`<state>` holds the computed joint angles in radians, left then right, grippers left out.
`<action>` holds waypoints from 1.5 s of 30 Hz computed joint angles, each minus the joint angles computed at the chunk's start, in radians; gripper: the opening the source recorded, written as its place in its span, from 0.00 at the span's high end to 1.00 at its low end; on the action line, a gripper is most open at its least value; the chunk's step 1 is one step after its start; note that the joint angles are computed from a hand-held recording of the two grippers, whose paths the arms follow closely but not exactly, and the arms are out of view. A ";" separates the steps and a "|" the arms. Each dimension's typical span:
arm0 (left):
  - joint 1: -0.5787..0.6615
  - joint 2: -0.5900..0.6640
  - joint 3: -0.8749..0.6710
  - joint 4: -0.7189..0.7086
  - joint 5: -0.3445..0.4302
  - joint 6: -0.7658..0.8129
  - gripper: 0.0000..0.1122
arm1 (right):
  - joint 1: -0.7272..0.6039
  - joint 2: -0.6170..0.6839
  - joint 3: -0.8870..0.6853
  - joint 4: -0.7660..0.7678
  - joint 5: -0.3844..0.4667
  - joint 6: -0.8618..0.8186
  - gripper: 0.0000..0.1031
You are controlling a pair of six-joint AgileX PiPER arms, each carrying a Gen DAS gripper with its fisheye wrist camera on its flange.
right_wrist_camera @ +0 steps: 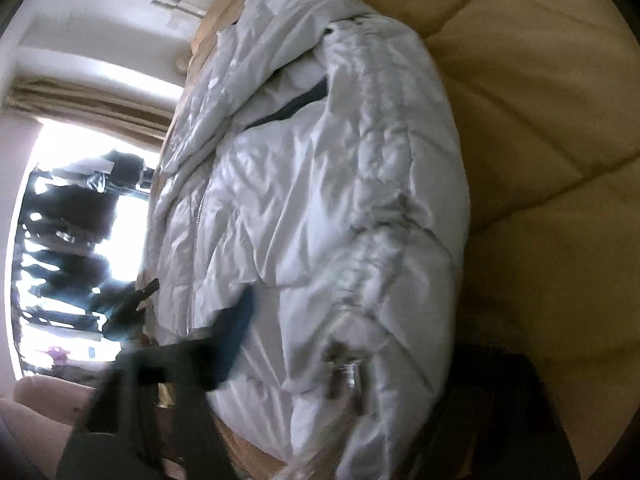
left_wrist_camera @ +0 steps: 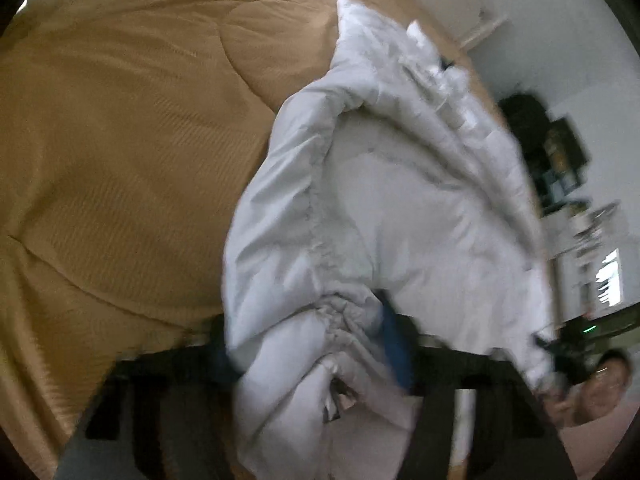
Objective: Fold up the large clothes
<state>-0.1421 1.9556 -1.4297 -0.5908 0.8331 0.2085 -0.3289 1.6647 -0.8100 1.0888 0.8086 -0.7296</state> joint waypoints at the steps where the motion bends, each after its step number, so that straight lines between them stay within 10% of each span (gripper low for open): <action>1: -0.010 -0.009 -0.004 0.020 0.004 -0.003 0.67 | 0.017 -0.019 0.008 -0.019 -0.023 0.020 0.72; 18: 0.082 -0.187 0.153 -0.045 0.035 0.172 0.76 | -0.118 -0.212 0.118 0.051 0.038 -0.091 0.85; 24: 0.131 -0.117 0.159 -0.148 0.048 0.233 0.50 | -0.169 -0.094 0.155 0.114 0.032 -0.163 0.74; 34: 0.026 -0.052 0.100 0.010 -0.046 0.056 0.43 | -0.184 -0.013 0.157 0.180 0.045 -0.243 0.59; 45: 0.054 -0.077 0.084 -0.095 0.017 0.112 0.83 | -0.178 -0.094 0.150 0.234 0.067 -0.257 0.85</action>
<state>-0.0879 1.8787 -1.3461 -0.6857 0.8498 0.3203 -0.5066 1.5705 -0.6602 1.3229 0.8756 -0.9862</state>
